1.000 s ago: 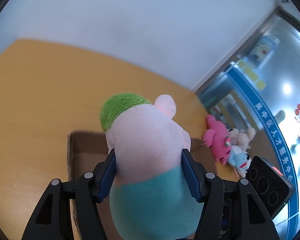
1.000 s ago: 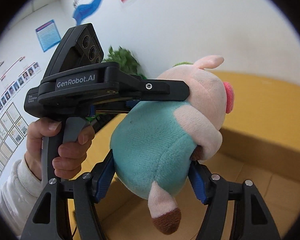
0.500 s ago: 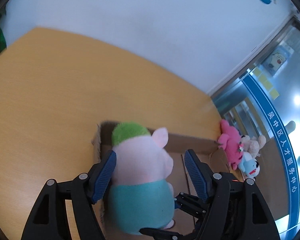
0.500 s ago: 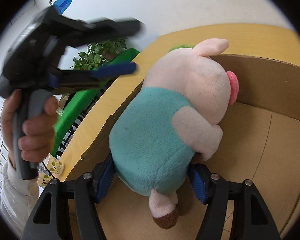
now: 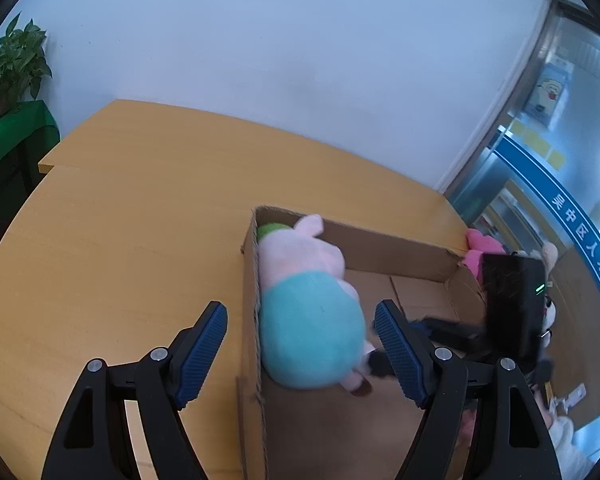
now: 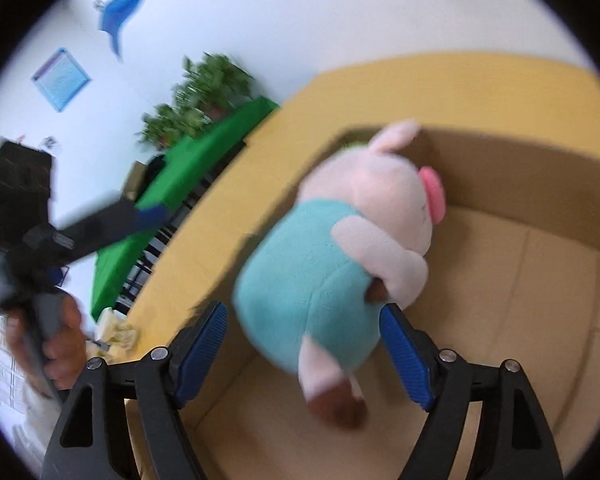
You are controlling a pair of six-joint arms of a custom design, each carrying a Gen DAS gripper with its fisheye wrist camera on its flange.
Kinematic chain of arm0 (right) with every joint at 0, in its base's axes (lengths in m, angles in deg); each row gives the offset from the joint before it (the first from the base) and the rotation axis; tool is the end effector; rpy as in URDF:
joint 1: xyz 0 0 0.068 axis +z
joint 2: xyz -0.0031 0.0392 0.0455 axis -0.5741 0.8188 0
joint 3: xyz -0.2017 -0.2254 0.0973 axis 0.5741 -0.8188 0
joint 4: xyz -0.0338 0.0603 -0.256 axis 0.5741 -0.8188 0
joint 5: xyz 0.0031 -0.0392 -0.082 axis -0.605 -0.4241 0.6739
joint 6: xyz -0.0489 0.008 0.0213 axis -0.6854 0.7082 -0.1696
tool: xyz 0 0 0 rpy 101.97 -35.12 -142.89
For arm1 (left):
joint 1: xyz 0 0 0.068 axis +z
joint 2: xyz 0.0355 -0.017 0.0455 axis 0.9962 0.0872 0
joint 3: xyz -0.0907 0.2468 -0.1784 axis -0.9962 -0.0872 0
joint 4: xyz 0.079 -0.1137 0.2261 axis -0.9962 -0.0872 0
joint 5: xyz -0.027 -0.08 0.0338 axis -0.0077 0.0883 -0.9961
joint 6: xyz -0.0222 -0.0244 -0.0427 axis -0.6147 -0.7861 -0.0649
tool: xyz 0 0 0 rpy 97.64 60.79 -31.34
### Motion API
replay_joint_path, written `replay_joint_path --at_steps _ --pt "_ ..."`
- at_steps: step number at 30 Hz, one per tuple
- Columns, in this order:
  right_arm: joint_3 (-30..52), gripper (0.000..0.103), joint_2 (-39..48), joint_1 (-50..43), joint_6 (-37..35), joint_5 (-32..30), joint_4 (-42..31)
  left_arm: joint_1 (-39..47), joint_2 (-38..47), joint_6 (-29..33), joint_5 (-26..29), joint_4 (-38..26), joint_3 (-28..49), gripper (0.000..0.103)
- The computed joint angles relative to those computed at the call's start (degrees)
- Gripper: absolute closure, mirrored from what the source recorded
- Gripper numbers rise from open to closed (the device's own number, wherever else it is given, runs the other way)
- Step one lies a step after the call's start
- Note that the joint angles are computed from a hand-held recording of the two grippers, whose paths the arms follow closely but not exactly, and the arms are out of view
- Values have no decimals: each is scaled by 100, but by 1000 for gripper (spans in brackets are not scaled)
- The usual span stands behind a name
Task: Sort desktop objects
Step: 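Open the left tool to drop the pig plush inside the box, then grasp the black UGREEN box with the left tool and lift it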
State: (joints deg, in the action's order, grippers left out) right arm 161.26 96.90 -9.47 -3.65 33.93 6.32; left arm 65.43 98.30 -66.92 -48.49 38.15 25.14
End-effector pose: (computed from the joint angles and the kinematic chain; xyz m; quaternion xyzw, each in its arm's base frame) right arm 0.3803 0.2088 0.2015 -0.3685 0.8290 0.3797 0.1813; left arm 0.2038 -0.0688 0.2703 -0.1377 0.8953 -0.1521 0.3954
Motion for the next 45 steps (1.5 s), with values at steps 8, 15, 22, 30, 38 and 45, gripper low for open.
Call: replay_joint_path --at_steps 8,15,22,30,38,45 --pt "-2008 20 -2604 -1829 -1047 -206 -211 -2416 -250 -1240 -1602 -384 -569 25" --pt "-2645 20 -2664 -3439 -2431 145 -879 -3825 501 -2429 -2391 -560 -673 25" --pt "-2966 20 -2199 -3853 -2745 479 -170 -3761 612 -2536 -2325 -912 -444 25" --pt "-2630 20 -2781 -4754 -4580 -546 -2012 -4810 377 -3750 -3575 -2449 274 24" --pt "-3010 20 -2805 -6319 -8037 -37 -4429 -6526 1167 -6167 -4147 -3775 753 14" --pt "-4205 20 -2609 -6085 -7672 558 -3287 -7034 1712 -5760 -3712 -1429 361 14"
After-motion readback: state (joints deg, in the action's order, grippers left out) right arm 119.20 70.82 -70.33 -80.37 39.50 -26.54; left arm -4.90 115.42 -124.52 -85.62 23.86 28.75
